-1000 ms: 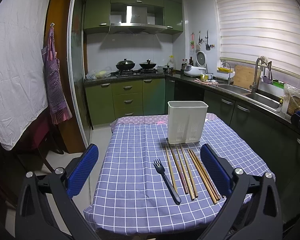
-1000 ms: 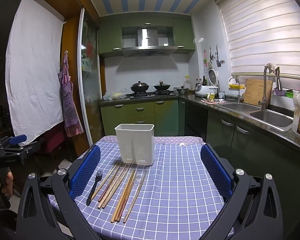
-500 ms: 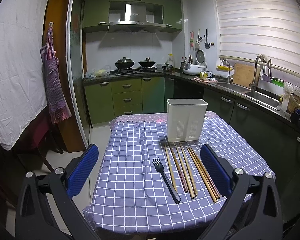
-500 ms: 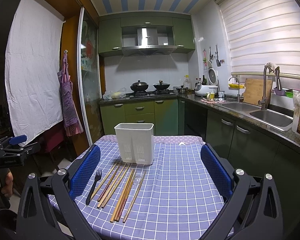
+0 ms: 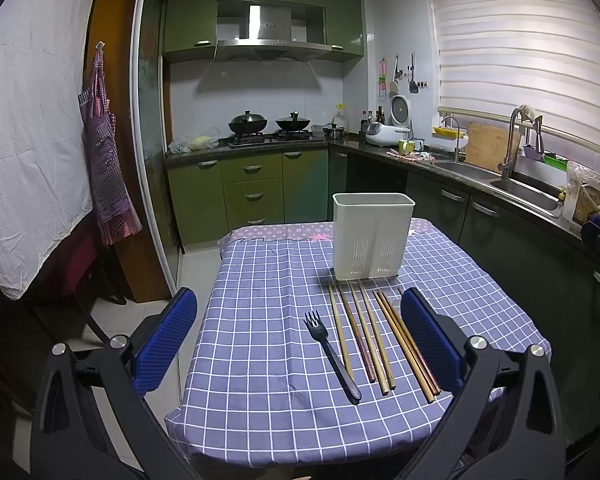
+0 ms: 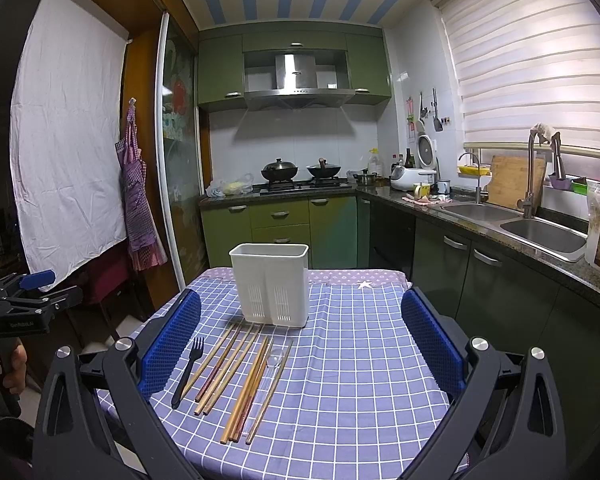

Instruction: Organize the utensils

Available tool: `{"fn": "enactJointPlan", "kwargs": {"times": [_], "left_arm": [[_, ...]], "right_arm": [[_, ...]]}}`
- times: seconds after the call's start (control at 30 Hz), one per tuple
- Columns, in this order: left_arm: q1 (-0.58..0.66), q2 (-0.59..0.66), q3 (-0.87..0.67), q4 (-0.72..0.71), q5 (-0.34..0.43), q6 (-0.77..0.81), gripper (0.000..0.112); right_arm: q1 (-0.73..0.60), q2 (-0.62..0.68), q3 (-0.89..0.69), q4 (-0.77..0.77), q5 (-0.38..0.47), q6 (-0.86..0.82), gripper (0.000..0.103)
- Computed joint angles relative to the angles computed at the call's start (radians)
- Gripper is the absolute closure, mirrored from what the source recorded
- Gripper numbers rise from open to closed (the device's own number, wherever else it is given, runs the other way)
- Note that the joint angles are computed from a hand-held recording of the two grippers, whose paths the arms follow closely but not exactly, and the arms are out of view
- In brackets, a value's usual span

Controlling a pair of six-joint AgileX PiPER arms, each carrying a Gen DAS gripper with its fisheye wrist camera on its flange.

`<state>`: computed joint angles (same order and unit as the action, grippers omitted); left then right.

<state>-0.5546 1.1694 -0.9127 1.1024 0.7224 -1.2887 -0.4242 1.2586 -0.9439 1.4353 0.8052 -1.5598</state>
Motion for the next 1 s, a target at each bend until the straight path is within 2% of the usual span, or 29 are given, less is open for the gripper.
{"fn": "enactJointPlan", "kwargs": {"times": [0.2, 0.27, 0.37, 0.43, 0.53, 0.6, 0.63, 0.7, 0.8, 0.87, 0.93, 1.0], "left_arm": [[0.021, 0.005, -0.006, -0.029, -0.022, 0.027, 0.015], [0.061, 0.018, -0.022, -0.096, -0.060, 0.087, 0.015], [0.151, 0.083, -0.088, -0.282, -0.111, 0.276, 0.015], [0.222, 0.163, -0.161, -0.458, -0.124, 0.461, 0.015], [0.315, 0.285, -0.283, -0.737, -0.094, 0.721, 0.015], [0.358, 0.369, -0.358, -0.828, -0.060, 0.800, 0.015], [0.380, 0.426, -0.413, -0.879, -0.032, 0.843, 0.015], [0.404, 0.549, -0.536, -0.926, 0.049, 0.879, 0.015], [0.433, 0.719, -0.722, -1.016, 0.186, 0.961, 0.020], [0.456, 0.810, -0.826, -1.086, 0.268, 0.997, 0.035], [0.468, 0.899, -0.930, -1.125, 0.355, 0.997, 0.058], [0.465, 0.950, -0.985, -1.139, 0.403, 0.987, 0.067]], "right_arm": [[0.023, 0.000, 0.002, -0.006, -0.024, 0.009, 0.004], [0.038, 0.008, -0.008, -0.024, -0.038, 0.023, 0.004], [0.100, 0.034, -0.052, -0.113, -0.105, 0.064, 0.004], [0.183, 0.077, -0.105, -0.254, -0.199, 0.155, 0.004], [0.306, 0.173, -0.195, -0.554, -0.332, 0.392, 0.004], [0.366, 0.249, -0.245, -0.754, -0.399, 0.562, 0.004], [0.386, 0.308, -0.298, -0.854, -0.384, 0.645, 0.004], [0.406, 0.422, -0.426, -0.995, -0.287, 0.780, 0.004], [0.391, 0.622, -0.698, -1.044, -0.033, 0.900, 0.004], [0.386, 0.739, -0.864, -1.057, 0.107, 0.967, 0.004], [0.380, 0.809, -0.962, -1.041, 0.188, 0.991, 0.008], [0.381, 0.874, -1.072, -1.049, 0.266, 1.029, 0.014]]}}
